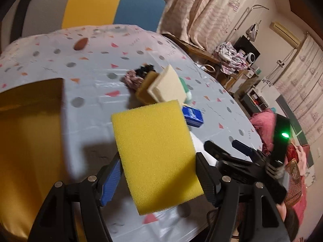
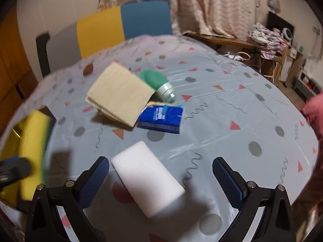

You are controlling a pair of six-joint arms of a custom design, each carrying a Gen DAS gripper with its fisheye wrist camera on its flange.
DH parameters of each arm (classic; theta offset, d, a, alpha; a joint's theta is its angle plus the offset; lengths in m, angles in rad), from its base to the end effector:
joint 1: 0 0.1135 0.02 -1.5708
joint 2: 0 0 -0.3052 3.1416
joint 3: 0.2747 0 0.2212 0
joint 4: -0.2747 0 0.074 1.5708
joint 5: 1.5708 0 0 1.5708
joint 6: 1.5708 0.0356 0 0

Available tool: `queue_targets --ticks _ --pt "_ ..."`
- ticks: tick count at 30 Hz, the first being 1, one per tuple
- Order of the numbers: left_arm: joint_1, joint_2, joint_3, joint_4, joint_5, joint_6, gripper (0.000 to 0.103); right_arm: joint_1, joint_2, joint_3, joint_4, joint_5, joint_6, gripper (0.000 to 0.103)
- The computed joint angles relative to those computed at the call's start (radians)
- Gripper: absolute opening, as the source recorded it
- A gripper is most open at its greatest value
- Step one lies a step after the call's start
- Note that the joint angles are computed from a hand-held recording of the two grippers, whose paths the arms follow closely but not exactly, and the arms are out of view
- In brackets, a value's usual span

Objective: Organize rigid objects
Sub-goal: 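Carry the yellow sponge with the left tool while the right carries the white sponge to the tray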

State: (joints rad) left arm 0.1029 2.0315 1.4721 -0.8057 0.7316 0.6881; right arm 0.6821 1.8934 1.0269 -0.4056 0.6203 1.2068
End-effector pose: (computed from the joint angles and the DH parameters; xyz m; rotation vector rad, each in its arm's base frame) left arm 0.3889 0.0162 0.2264 0.8358 2.4235 -0.8036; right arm 0.2697 0.1924 0.1811 0.7544 2.3507 -0.1627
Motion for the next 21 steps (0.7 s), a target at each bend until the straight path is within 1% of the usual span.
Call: queue_targets --ticks 2,4,8,11,13,14,19,21 --pt "0.029 -0.002 0.016 -0.006 0.003 0.01 0.071 -0.02 0.051 0.065 -0.057 -0.04 -0.043 0.103" --pt "0.065 0.005 0.047 -0.025 0.016 0.025 0.071 -0.017 0.073 0.079 -0.069 -0.046 -0.055 0.103" --pt "0.113 0.033 0.106 -0.067 0.028 0.042 0.071 -0.025 0.088 0.05 -0.006 -0.096 -0.091 0.103" --pt "0.134 0.049 0.133 -0.073 0.018 0.04 0.071 -0.024 0.114 0.055 0.007 -0.119 -0.101 0.102" --pt "0.155 0.066 0.162 -0.088 0.015 0.05 0.071 -0.029 0.133 0.064 0.01 -0.132 -0.109 0.091" --pt "0.164 0.073 0.17 -0.091 0.015 0.052 0.071 -0.031 0.139 0.066 0.016 -0.144 -0.112 0.076" --pt "0.218 0.131 0.268 -0.128 0.007 0.054 0.071 -0.031 0.139 0.068 0.035 -0.163 -0.097 0.073" --pt "0.236 0.169 0.332 -0.154 -0.003 0.05 0.071 -0.026 0.131 0.072 0.039 -0.171 -0.076 0.073"
